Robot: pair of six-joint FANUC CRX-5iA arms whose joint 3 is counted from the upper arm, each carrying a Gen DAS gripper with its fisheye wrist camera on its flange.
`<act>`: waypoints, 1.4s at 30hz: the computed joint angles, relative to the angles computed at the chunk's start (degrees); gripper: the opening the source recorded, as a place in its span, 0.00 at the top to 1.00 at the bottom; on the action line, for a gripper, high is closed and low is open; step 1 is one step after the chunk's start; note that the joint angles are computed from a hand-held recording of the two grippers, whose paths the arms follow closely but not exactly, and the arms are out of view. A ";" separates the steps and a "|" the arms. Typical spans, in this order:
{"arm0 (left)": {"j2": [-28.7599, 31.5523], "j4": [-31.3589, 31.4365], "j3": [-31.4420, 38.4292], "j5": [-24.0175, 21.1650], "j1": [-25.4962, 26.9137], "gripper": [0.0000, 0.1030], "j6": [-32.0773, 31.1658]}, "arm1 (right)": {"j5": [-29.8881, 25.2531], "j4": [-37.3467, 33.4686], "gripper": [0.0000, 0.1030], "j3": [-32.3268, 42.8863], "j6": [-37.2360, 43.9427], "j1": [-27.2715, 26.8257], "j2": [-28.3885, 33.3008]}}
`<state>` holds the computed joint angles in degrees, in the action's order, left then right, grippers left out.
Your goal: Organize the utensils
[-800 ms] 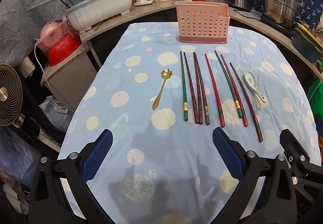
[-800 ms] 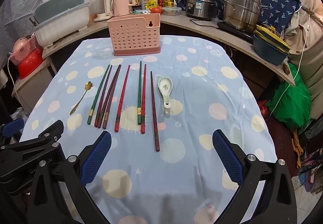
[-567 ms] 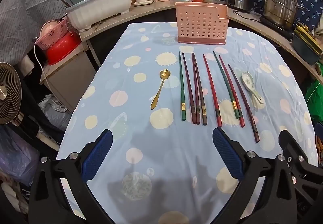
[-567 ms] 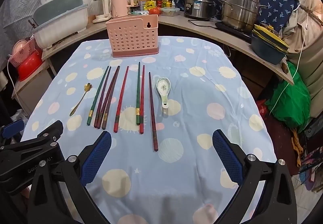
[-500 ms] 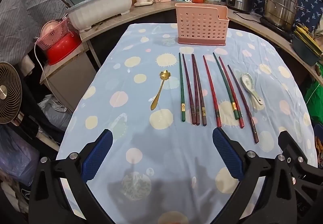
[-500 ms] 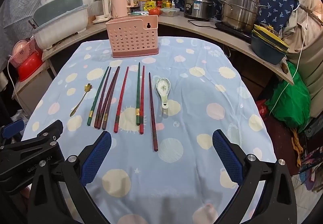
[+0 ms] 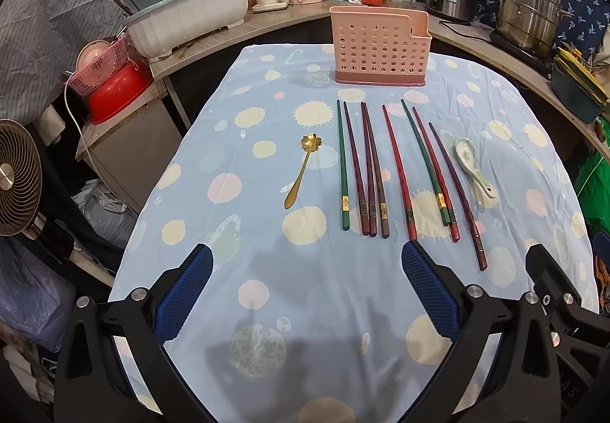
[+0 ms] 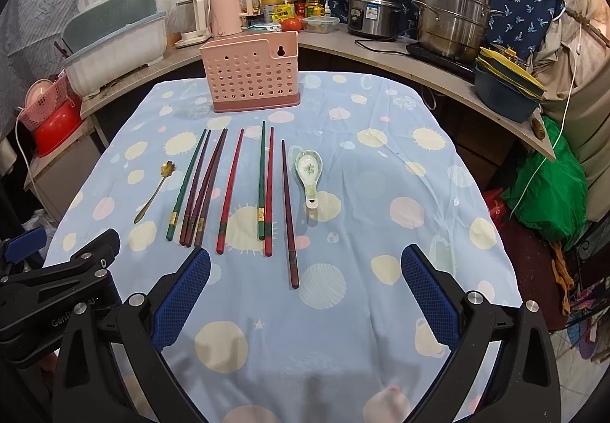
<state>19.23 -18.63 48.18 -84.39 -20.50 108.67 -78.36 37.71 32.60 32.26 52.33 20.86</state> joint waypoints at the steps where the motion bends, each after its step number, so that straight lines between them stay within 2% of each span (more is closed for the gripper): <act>1: -0.31 0.06 -0.36 0.23 0.12 0.08 -0.13 | 0.01 0.00 0.06 0.01 0.03 -0.03 -0.04; 42: -0.29 0.69 -0.81 1.24 0.55 0.08 0.06 | -0.21 -0.49 0.06 1.54 0.73 -0.27 0.83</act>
<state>18.94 -17.94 47.37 -83.15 -19.95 108.73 -78.57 37.21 34.14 32.98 52.06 21.69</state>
